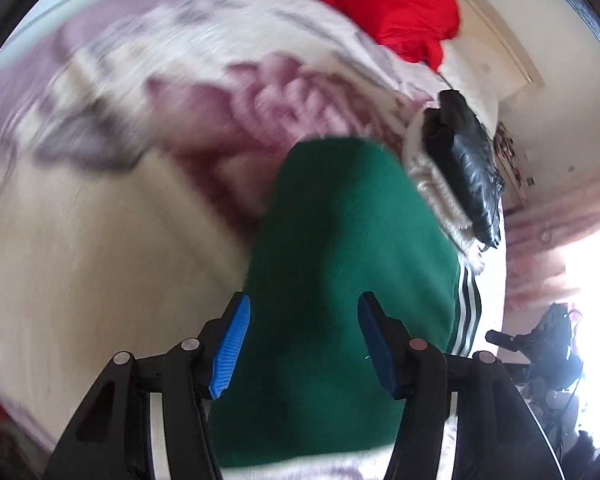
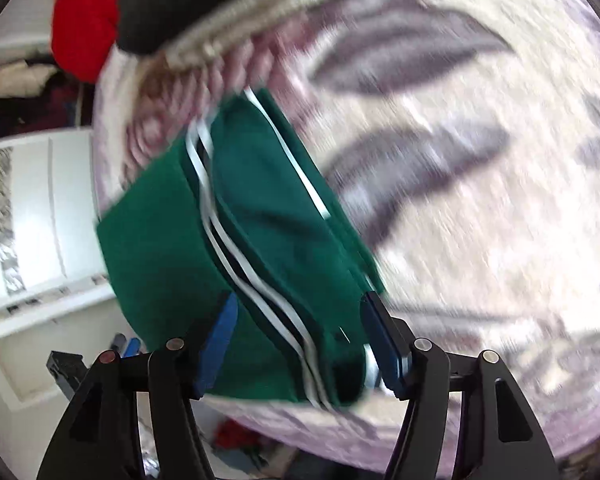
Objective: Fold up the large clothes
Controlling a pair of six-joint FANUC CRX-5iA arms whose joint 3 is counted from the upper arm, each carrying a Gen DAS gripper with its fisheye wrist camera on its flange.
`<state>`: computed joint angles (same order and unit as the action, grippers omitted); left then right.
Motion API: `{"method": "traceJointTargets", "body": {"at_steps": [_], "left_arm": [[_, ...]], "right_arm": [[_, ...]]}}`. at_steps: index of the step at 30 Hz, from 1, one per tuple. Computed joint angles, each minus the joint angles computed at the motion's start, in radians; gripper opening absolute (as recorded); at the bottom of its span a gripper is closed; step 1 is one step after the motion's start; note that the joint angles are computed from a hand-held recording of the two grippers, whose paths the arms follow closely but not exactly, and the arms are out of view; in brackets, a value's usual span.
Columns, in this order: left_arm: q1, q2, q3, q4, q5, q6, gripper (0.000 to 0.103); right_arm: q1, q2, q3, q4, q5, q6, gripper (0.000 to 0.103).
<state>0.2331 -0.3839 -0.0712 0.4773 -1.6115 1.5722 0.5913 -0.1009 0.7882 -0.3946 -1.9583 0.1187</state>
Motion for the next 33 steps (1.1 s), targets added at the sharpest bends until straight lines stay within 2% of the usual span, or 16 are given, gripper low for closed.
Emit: {"method": "traceJointTargets", "body": {"at_steps": [4, 6, 7, 9, 13, 14, 16, 17, 18, 22, 23, 26, 27, 29, 31, 33], "left_arm": [[-0.103, 0.138, 0.034, -0.034, 0.080, 0.000, 0.053], [-0.126, 0.198, 0.031, -0.073, 0.085, 0.008, 0.056], [-0.124, 0.214, 0.023, -0.072, 0.086, 0.009, 0.060], [-0.087, 0.237, 0.010, -0.010, 0.062, -0.007, 0.065], [-0.041, 0.213, 0.040, 0.029, -0.014, -0.054, 0.063], [-0.031, 0.196, 0.044, 0.034, -0.025, -0.059, 0.063], [-0.008, 0.149, 0.037, 0.044, -0.052, -0.070, 0.063], [-0.003, 0.135, 0.033, 0.047, -0.060, -0.070, 0.063], [-0.006, 0.123, 0.032, 0.040, -0.065, -0.066, 0.063], [-0.028, 0.079, 0.010, 0.008, -0.090, -0.068, 0.063], [-0.034, 0.069, -0.001, 0.004, -0.093, -0.068, 0.063], [-0.073, 0.063, 0.003, -0.053, -0.086, -0.066, 0.063], [-0.075, 0.065, 0.003, -0.055, -0.084, -0.065, 0.063], [-0.076, 0.071, 0.008, -0.066, -0.084, -0.061, 0.063], [-0.063, 0.075, 0.006, -0.063, -0.085, -0.062, 0.063], [-0.035, 0.072, -0.010, -0.050, -0.089, -0.069, 0.063]], "right_arm": [[0.016, 0.087, 0.043, 0.086, 0.053, 0.135, 0.062], [0.042, 0.148, 0.076, 0.159, 0.012, 0.208, 0.020], [0.036, 0.204, 0.132, 0.193, -0.062, 0.259, 0.015], [0.019, 0.284, 0.142, 0.168, -0.206, 0.271, 0.013], [-0.085, 0.240, 0.099, 0.043, -0.160, 0.214, 0.013], [-0.101, 0.216, 0.101, 0.029, -0.147, 0.200, 0.015], [-0.126, 0.156, 0.089, 0.002, -0.125, 0.156, 0.033], [-0.142, 0.110, 0.061, -0.027, -0.098, 0.128, 0.058], [-0.156, 0.062, 0.021, -0.057, -0.057, 0.102, 0.071], [-0.153, -0.109, -0.159, -0.154, 0.129, 0.015, 0.084], [-0.126, -0.123, -0.188, -0.153, 0.170, 0.026, 0.089], [-0.046, -0.078, -0.209, -0.100, 0.193, 0.123, 0.089], [-0.019, -0.055, -0.212, -0.068, 0.191, 0.161, 0.087], [0.045, -0.058, -0.255, 0.031, 0.239, 0.132, 0.067], [0.037, -0.083, -0.279, 0.004, 0.286, 0.087, 0.051], [0.001, -0.178, -0.366, -0.050, 0.439, 0.011, 0.028]]}}
